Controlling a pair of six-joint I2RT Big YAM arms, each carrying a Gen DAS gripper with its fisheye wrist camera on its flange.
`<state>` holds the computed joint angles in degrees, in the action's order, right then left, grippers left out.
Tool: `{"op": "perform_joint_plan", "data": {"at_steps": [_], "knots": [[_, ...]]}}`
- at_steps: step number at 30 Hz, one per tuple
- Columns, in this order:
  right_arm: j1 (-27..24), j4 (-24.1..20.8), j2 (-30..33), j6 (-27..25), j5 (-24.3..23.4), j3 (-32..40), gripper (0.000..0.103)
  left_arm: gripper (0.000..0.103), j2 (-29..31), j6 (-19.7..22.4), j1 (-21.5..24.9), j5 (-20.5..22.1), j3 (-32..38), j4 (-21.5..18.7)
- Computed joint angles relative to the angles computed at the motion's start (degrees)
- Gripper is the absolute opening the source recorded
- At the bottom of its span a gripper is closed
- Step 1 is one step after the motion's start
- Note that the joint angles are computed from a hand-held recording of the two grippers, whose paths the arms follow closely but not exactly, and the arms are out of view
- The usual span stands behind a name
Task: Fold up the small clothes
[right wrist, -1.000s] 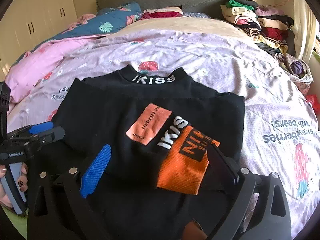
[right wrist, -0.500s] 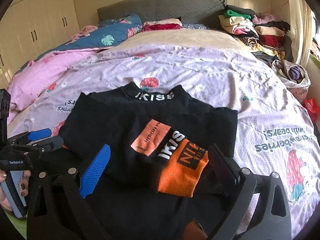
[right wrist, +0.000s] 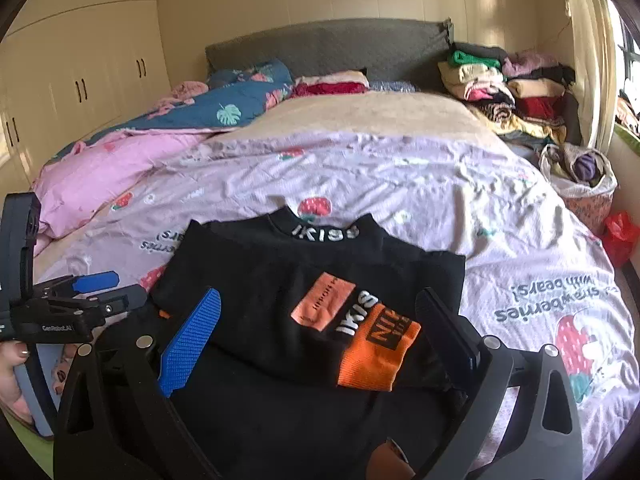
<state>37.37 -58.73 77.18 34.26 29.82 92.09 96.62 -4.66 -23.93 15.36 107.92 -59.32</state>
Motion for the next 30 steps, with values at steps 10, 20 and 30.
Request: {"op": "perform_joint_plan", "data": {"at_steps": [10,20,30], "knots": [[2.9,-0.5,-2.3,4.2,2.5,-2.1,0.098,0.093,-2.4,-0.3,0.5,0.8,-1.4,0.9],[5.0,-2.0,-5.9,9.6,6.2,-4.7,0.098,0.093,-4.4,0.2,1.0,1.7,-2.4,0.7],[8.1,-6.4,-7.3,14.7,8.5,-5.9,0.098,0.094,-7.4,1.4,2.5,2.4,-5.6,0.6]]}}
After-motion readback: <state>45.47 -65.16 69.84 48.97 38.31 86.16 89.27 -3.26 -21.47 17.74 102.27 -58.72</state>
